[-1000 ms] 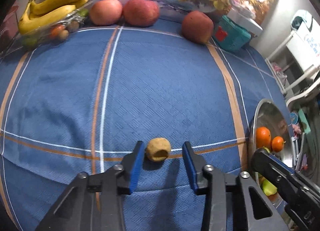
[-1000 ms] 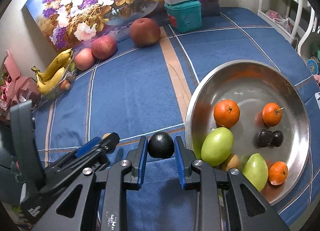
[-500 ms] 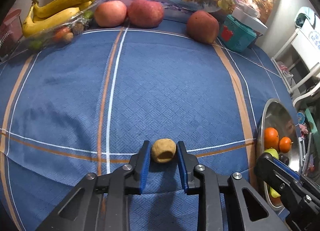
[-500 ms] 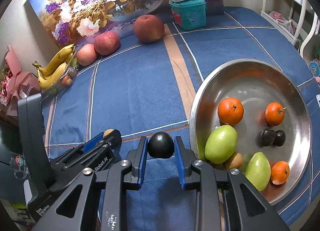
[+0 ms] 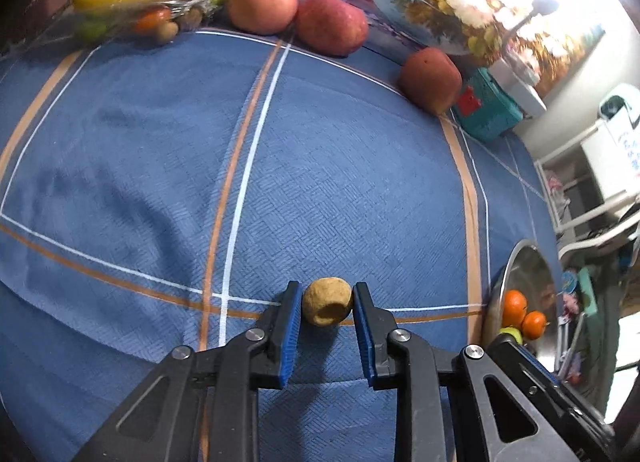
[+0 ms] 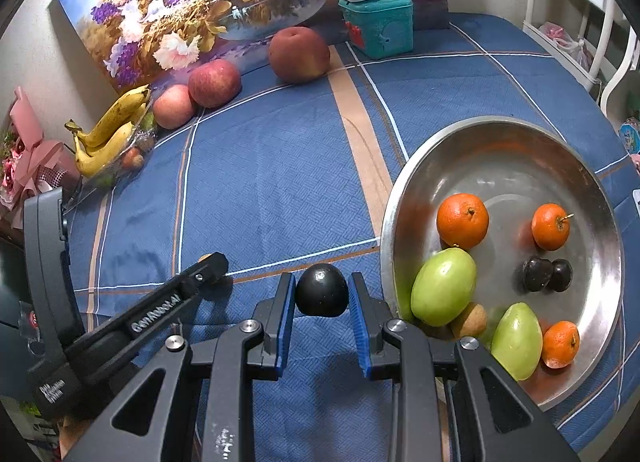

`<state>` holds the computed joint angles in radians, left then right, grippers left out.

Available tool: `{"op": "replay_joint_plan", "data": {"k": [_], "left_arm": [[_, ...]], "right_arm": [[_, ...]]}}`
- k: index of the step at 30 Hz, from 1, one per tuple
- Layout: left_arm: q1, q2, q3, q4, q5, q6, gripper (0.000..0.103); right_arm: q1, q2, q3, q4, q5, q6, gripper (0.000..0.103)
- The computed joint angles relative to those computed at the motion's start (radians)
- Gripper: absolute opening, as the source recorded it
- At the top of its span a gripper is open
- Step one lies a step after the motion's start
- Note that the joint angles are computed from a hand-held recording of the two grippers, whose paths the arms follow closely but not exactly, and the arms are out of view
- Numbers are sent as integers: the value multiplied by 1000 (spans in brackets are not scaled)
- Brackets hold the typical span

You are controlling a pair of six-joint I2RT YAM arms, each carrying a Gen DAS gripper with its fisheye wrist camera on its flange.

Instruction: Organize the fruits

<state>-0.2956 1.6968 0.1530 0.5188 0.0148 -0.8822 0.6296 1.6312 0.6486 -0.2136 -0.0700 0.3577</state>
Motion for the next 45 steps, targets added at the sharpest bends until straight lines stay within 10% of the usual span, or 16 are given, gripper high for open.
{"op": "replay_joint_plan", "data": {"k": [9,19,35,45], "left_arm": [[-205,-238,43,-164,-40,-46,27],[-509,19,316,-206,-104,-16,28],[-558,25,332,-227,-109,-25,45],[-594,-65,302,-578,-297,-246,63]], "right_arm": [[-154,-109,-38,-24,-19,-40,28],[-421,-108,-51,-51,-15,-111,28],[-439,-90,-50,-56,-26,-127,31],[-370,-209,-115,-99,12,-114,32]]}}
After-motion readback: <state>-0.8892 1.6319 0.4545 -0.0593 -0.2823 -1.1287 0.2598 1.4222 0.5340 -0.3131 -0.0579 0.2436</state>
